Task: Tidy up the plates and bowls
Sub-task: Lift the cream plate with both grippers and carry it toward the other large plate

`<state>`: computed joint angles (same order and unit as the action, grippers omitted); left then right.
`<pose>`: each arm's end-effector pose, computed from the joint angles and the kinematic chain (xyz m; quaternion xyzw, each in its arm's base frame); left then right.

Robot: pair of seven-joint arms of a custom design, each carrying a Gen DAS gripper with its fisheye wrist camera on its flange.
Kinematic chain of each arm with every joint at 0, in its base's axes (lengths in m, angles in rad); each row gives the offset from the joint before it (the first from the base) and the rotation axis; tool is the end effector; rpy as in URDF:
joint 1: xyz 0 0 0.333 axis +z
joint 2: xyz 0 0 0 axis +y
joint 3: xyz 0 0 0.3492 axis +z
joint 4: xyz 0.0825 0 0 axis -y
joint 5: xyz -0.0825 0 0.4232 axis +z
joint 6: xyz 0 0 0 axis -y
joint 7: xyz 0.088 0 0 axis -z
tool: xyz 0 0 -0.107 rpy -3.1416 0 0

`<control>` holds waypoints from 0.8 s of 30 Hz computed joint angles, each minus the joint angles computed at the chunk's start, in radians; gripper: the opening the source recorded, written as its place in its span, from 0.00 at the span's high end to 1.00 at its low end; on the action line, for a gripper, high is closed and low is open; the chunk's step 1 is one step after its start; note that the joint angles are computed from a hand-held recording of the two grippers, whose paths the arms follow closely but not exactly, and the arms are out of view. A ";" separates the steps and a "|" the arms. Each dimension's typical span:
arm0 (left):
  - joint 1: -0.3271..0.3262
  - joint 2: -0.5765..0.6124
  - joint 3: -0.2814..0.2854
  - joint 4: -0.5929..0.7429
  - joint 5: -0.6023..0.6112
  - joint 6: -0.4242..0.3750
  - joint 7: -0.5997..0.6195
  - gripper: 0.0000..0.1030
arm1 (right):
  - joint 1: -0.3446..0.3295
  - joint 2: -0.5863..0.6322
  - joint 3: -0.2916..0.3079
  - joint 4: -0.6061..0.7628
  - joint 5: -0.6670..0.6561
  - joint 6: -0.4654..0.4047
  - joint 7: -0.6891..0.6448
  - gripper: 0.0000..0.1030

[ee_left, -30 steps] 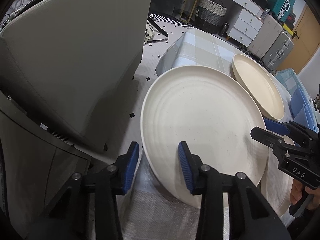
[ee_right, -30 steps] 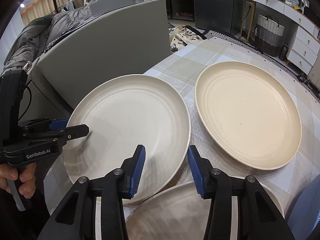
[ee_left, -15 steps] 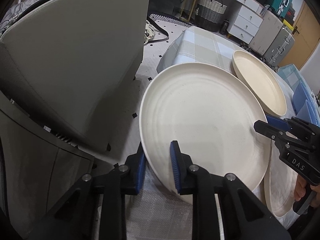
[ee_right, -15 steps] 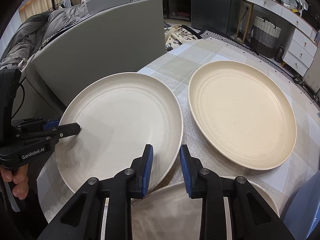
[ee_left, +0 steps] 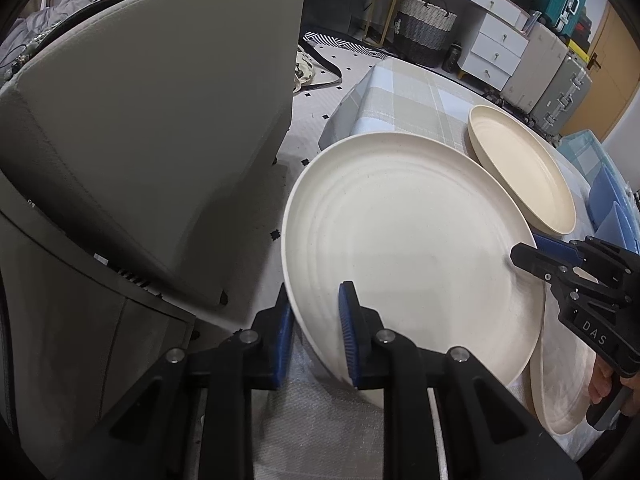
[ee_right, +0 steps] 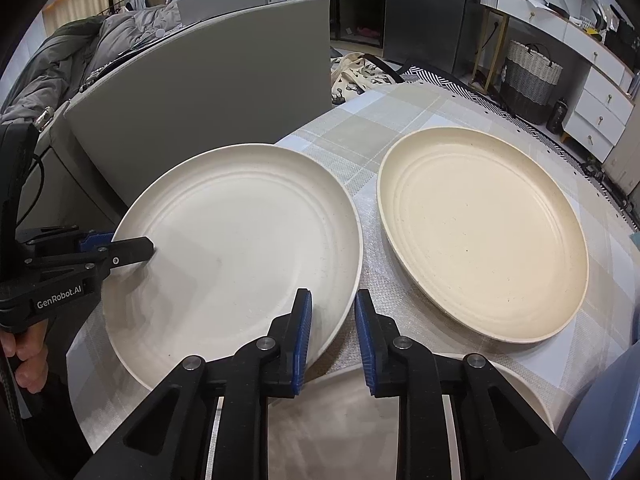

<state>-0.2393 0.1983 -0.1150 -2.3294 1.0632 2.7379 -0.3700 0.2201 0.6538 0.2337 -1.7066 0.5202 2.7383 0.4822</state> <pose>0.5069 -0.2241 0.2644 -0.8638 0.4338 -0.1737 0.1883 0.6950 0.2903 0.2550 -0.9262 0.2602 -0.0646 0.2651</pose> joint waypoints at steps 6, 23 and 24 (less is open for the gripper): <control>-0.010 -0.013 -0.004 -0.001 0.025 -0.026 -0.034 0.81 | -0.019 -0.023 0.021 -0.030 0.023 0.022 -0.037 0.78; -0.022 -0.084 -0.052 -0.020 0.121 -0.108 -0.138 0.80 | -0.103 -0.148 0.100 -0.157 0.226 0.095 -0.233 0.78; -0.023 -0.088 -0.056 -0.019 0.123 -0.116 -0.139 0.81 | -0.107 -0.156 0.102 -0.166 0.244 0.096 -0.250 0.78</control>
<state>-0.2624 0.1105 -0.1714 -2.3482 1.1860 2.6216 -0.5089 0.1129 0.4976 0.3354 -1.8728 0.7644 2.8342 0.2322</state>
